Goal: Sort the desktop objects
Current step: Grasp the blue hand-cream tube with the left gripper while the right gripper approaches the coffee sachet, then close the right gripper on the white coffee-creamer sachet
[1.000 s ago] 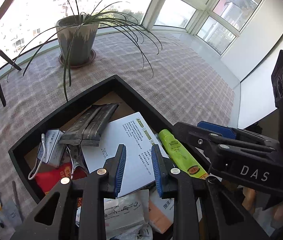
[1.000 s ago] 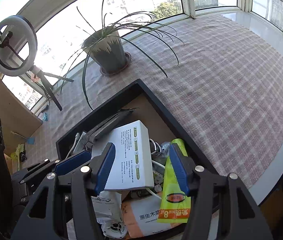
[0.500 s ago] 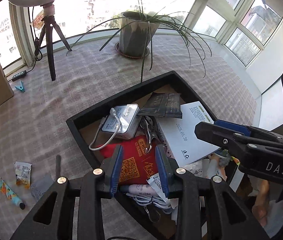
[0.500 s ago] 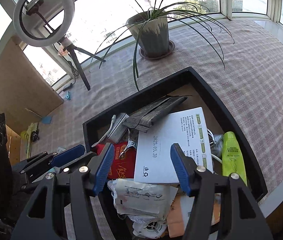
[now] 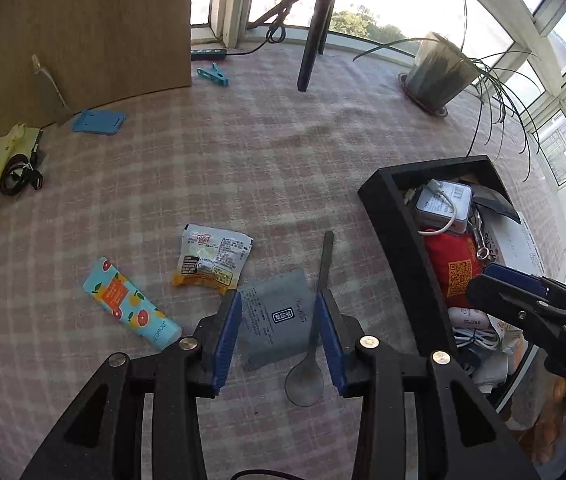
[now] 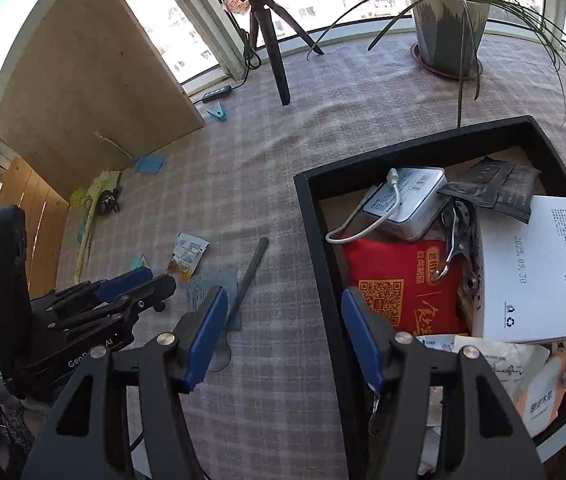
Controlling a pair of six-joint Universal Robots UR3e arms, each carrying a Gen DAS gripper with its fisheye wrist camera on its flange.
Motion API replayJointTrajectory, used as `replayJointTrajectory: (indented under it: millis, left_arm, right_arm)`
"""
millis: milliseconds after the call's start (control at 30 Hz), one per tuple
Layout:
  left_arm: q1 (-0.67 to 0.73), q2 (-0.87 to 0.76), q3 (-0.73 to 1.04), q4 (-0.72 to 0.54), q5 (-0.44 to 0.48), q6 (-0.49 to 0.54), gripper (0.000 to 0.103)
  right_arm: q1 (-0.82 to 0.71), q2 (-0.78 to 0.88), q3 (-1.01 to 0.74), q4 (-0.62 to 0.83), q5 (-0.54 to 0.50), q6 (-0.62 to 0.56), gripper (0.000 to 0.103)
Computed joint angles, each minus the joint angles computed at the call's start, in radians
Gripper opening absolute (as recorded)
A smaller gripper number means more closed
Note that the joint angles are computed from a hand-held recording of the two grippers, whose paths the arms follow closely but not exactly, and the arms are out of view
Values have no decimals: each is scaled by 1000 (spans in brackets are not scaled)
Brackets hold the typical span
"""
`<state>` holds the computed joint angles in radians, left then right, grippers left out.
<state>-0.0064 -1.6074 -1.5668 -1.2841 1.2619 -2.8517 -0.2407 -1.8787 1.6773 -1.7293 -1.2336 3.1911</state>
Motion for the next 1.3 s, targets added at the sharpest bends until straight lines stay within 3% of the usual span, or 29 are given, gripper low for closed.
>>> replayJointTrajectory:
  millis: [167,333,600,800,933,1100,1300]
  left_arm:
    - [94,-19,-36,-8,11,31,38]
    - [144,-58,-50,17,36,29,48]
    - [155,-122,-37,50,77,-13,52]
    - [129,-156,-51,105,117,-25,52]
    - [131,-157,-95,166,143,-4,49]
    - [163,-138,-146,214,159,49,31]
    - [236,-94,-211,252,151,125,30]
  right_arm:
    - [143,134,5,-101,-22,117,59]
    - [234,255,-16,-175,-24,195,59]
    - [331,469,-215,-194,-48,248,59]
    - [363,665,-454,-125,-70,216,59]
    - [386,783,-603,-66,-88,172,71]
    - [416,916,-771,24,-90,91,71]
    - [462,1046,-962,137,-153,-26,76]
